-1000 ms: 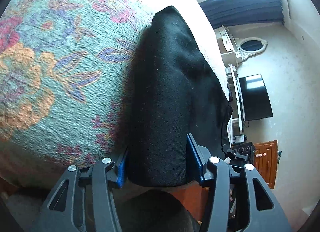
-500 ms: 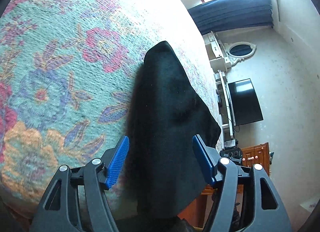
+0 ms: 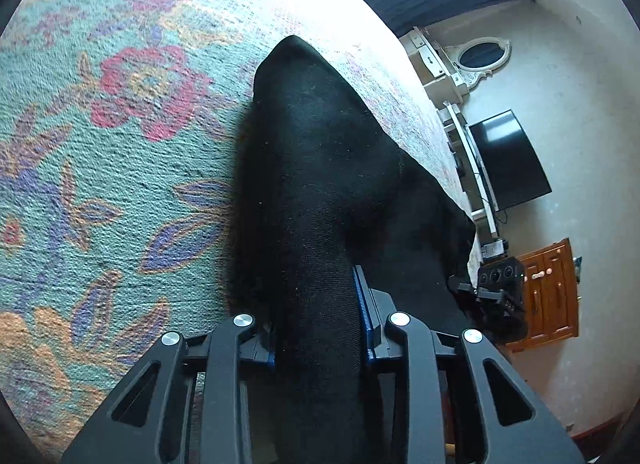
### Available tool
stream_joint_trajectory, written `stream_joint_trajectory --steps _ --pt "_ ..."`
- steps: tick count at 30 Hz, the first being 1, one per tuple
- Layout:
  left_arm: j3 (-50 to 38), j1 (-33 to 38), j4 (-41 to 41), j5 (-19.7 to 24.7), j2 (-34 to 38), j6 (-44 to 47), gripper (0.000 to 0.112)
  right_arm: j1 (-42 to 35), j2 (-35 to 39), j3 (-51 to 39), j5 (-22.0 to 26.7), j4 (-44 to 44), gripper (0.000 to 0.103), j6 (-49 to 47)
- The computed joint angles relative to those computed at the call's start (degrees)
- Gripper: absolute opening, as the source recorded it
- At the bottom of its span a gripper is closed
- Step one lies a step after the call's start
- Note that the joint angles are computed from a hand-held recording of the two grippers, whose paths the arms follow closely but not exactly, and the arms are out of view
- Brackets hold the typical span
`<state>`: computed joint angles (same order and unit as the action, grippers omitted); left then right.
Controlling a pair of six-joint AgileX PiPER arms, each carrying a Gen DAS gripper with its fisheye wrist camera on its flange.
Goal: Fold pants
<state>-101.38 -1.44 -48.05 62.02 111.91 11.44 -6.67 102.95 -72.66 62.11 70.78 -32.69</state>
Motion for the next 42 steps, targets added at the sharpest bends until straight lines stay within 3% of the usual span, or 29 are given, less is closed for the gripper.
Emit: stream_joint_trajectory --steps 14,16,18,20,21,23,25,32,36,42 --pt "6.08 5.95 -3.64 0.53 -3.01 2.43 0.030 6.65 2.48 -5.38 -2.05 -0.33 0.046 3.85" --pt "5.54 5.91 -4.29 1.69 -2.46 4.62 0.035 6.24 2.57 -4.57 -1.93 0.56 0.049 3.54" --pt "5.10 5.93 -3.57 2.21 -2.52 4.80 0.049 5.51 2.79 -4.85 -0.51 0.73 0.054 3.53" --pt "6.55 6.88 -4.71 1.92 -3.78 5.62 0.062 4.21 2.39 -4.65 1.38 1.61 0.071 2.72" --pt "7.33 7.66 -6.05 1.90 -4.43 6.42 0.068 3.32 1.90 -4.11 1.91 2.32 0.075 2.01" --pt "9.08 9.67 -9.59 2.09 -5.61 9.12 0.074 1.80 1.15 -3.50 2.08 3.16 0.085 1.19" --pt "8.92 10.93 -10.64 2.39 -5.44 10.59 0.075 0.74 2.29 -4.49 2.66 3.87 0.085 1.53" --pt "2.32 11.88 -10.17 0.89 2.00 6.55 0.075 0.86 10.04 -15.08 2.93 5.63 0.086 5.60" --pt "-6.25 10.23 -10.61 0.90 7.68 3.32 0.075 1.60 15.39 -22.41 3.75 6.76 0.087 8.19" --pt "-16.44 6.46 -6.84 0.90 13.77 -0.93 0.075 3.39 16.44 -27.66 4.22 1.47 0.084 10.69"
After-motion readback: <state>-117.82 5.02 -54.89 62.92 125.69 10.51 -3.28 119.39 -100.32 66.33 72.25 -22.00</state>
